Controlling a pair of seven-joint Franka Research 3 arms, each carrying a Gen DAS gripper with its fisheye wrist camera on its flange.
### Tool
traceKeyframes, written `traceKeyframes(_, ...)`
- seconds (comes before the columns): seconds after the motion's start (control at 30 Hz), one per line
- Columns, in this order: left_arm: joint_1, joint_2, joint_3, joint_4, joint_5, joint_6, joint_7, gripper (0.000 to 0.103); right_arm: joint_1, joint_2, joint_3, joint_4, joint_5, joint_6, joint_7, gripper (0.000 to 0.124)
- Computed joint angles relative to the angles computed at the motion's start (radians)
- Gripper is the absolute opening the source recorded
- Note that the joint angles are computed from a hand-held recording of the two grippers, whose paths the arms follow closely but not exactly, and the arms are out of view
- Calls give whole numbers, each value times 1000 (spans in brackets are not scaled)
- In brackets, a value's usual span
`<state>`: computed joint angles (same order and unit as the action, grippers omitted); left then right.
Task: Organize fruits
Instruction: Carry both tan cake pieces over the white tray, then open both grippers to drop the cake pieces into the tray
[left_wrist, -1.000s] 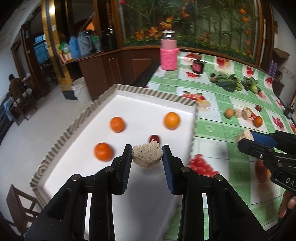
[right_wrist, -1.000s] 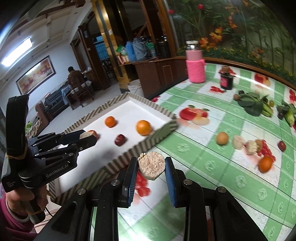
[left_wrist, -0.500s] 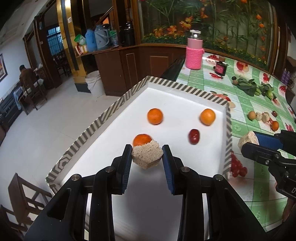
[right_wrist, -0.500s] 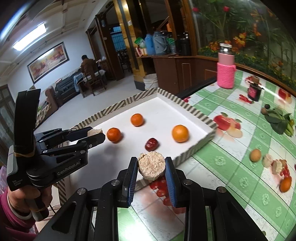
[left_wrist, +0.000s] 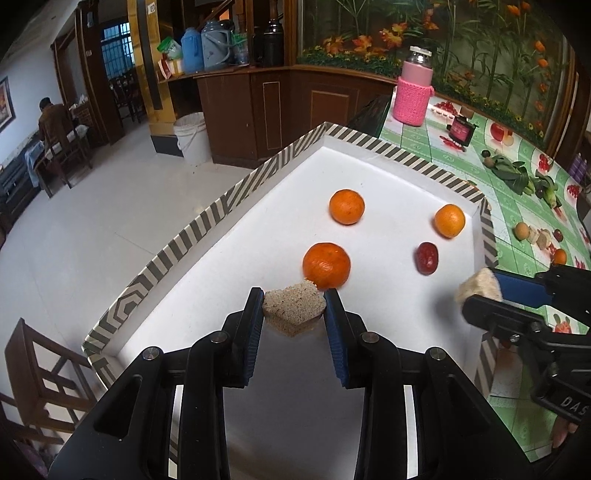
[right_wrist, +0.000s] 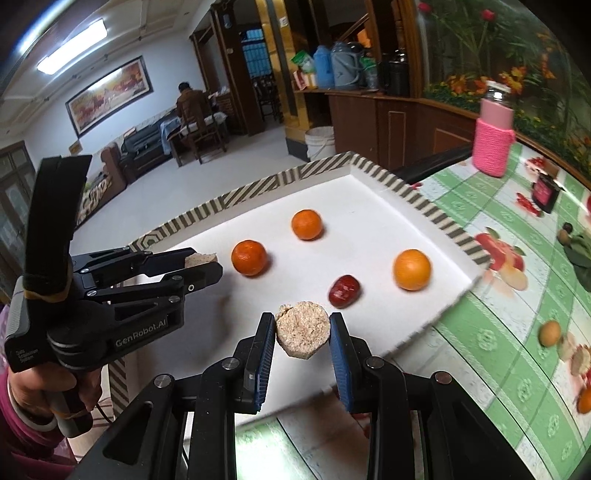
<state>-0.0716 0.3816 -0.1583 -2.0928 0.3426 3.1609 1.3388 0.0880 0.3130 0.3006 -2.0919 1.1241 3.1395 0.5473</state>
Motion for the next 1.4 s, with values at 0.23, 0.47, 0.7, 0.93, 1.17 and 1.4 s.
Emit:
traceKeyframes(0.23, 26, 21, -19, 19, -18, -11, -1, 32, 73, 58, -87, 48, -232, -41, 192, 28)
traceKeyframes(0.47, -17, 25, 28, 26, 0, -2, -18, 32, 83, 101, -118, 80, -403, -80, 338, 28)
traceKeyframes(0.7, -66, 28, 80, 38, 34, -18, -54, 32, 104, 122, -149, 90, -535, -80, 454, 31)
traceKeyframes(0.93, -22, 25, 33, 39, 16, -41, -49, 43, 90, 105, -136, 57, -609, -50, 512, 37)
traceKeyframes(1.17, -31, 2, 45, 17, 11, -10, -72, 61, -103, 49, 76, -25, -500, 37, 403, 37)
traceKeyframes(1.4, -54, -31, 47, -16, 27, 24, -87, 61, -445, 12, 415, -140, -403, 156, 329, 37)
